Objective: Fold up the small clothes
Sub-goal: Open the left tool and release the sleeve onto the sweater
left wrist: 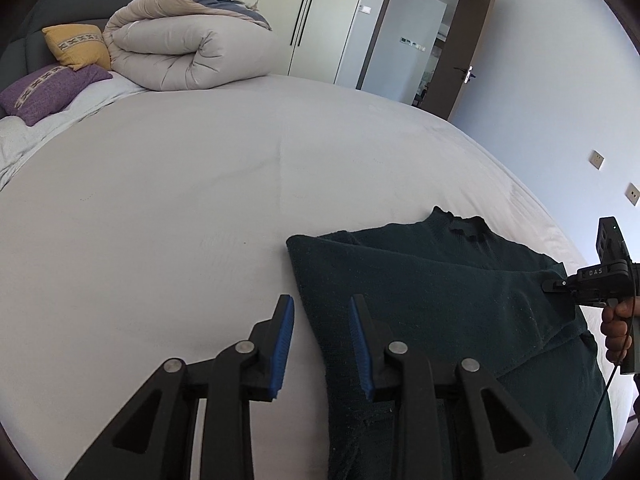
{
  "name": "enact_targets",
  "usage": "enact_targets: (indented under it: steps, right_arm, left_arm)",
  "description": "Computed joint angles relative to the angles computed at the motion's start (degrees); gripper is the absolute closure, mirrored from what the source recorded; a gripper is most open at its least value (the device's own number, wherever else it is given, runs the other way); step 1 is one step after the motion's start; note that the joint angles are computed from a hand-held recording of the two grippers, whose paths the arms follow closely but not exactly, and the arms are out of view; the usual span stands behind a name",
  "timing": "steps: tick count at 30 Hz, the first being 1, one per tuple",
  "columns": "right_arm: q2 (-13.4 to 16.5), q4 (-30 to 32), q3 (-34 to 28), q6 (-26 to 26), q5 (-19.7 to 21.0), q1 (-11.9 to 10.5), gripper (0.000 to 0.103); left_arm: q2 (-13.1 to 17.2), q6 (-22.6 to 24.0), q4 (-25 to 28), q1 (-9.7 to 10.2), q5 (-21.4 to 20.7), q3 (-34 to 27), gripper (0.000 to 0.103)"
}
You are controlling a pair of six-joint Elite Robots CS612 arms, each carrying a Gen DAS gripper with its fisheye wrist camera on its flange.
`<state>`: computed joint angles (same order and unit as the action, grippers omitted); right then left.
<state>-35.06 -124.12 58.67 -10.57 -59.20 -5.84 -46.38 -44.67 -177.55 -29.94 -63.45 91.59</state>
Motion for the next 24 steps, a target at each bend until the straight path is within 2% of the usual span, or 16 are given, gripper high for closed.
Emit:
enact_targets:
  steps: [7, 11, 14, 18, 20, 24]
  right_arm:
    - [-0.32, -0.53, 0.84, -1.60, 0.30, -0.43, 0.096]
    - [-0.28, -0.84, 1.11, -1.85, 0.19, -0.56, 0.096]
    - [-0.35, -0.94, 1.30, -1.81, 0.67, -0.64, 0.096]
    - [-0.48, -0.96, 1.46, -2.46, 0.37, -0.59, 0.096]
    - [-0.24, -0.58, 1.24, -2.21, 0.67, -0.67, 0.096]
    - [0.40, 0.40, 0.48, -1.65, 1.49, -0.83, 0.096]
  left_arm:
    - [-0.08, -1.37, -2.86, 0.64, -1.79, 0.70, 0.073]
    - [-0.13, -2.48, -4.99, 1.38, -5.02, 0.90, 0.073]
    - [-0.53, -1.65, -6.15, 1.83, -6.99, 0.99, 0.073]
    - [-0.55, -1.95, -5.69, 2.90, -9.84, 0.42, 0.073]
    - [-0.16, -2.42, -5.25, 3.43, -10.82, -0.13, 0.073]
    - [1.23, -3.46, -7.87, 4.69, -15.13, -1.27, 0.075]
